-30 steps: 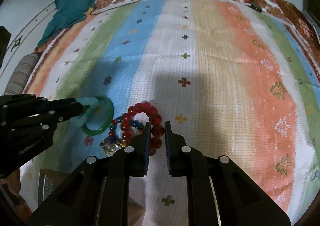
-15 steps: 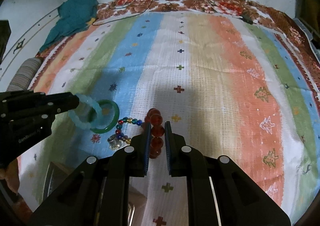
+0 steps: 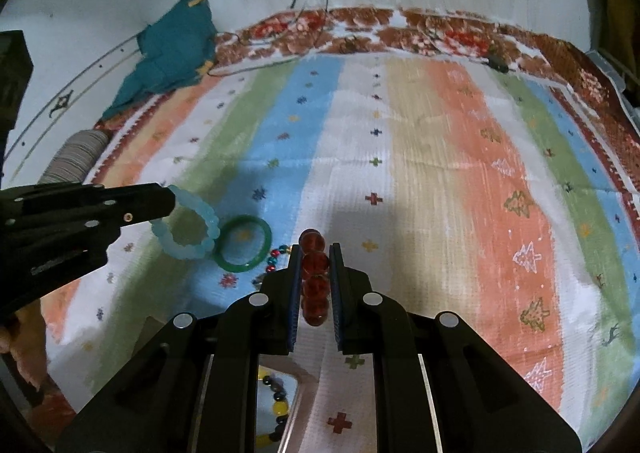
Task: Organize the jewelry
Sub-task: 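Lift the red bracelet with right tool while left tool carries the light-green bracelet to the tin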
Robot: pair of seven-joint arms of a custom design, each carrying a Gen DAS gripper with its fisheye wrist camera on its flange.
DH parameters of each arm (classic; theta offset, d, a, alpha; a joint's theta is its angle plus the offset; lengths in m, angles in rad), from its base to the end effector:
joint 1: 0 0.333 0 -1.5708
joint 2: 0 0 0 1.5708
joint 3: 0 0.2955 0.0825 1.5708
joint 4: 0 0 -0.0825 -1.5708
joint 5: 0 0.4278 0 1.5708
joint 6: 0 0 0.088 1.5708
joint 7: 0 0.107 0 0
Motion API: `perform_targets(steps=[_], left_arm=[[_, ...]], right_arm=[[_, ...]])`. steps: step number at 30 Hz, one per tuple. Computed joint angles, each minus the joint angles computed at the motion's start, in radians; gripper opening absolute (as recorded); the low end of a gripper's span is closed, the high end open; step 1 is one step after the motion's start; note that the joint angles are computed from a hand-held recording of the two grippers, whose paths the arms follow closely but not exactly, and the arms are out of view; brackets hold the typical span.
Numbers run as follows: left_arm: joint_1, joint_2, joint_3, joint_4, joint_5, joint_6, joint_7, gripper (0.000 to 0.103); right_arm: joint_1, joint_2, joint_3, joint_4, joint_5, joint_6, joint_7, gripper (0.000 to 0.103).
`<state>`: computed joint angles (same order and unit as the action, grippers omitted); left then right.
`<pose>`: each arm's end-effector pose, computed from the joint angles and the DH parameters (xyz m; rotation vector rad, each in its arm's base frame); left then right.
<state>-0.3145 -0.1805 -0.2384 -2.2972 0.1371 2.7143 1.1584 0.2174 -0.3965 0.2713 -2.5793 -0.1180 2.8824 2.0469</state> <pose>0.4811 -0.3057 0.4445 -1.6751 2.1728 -0.7389 0.4358 0.2391 0.4259 -1.8843 1.6491 -0.4815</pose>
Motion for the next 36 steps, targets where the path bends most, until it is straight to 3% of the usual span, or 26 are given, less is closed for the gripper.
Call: perform_targets(steps=[6, 9, 22, 29, 36], left_arm=[[0.000, -0.060, -0.004, -0.050, 0.014, 0.027, -0.028, 0.011], [-0.007, -0.090, -0.005, -0.075, 0.022, 0.043, -0.043, 0.011], [-0.051, -0.200, 0.008, -0.160, 0.029, 0.089, -0.079, 0.011], [-0.052, -0.272, -0.015, -0.210, 0.054, 0.094, -0.102, 0.011], [-0.094, -0.338, -0.004, -0.263, 0.039, 0.117, -0.120, 0.011]], right_arm=[[-0.010, -0.048, 0.029, -0.025, -0.018, 0.025, 0.019, 0.014], [0.013, -0.060, 0.010, -0.039, 0.015, 0.041, -0.001, 0.014], [0.033, -0.177, 0.037, -0.110, 0.071, 0.076, -0.039, 0.014], [0.068, -0.224, 0.037, -0.143, 0.113, 0.068, -0.072, 0.014], [0.092, -0.287, 0.044, -0.180, 0.140, 0.059, -0.078, 0.014]])
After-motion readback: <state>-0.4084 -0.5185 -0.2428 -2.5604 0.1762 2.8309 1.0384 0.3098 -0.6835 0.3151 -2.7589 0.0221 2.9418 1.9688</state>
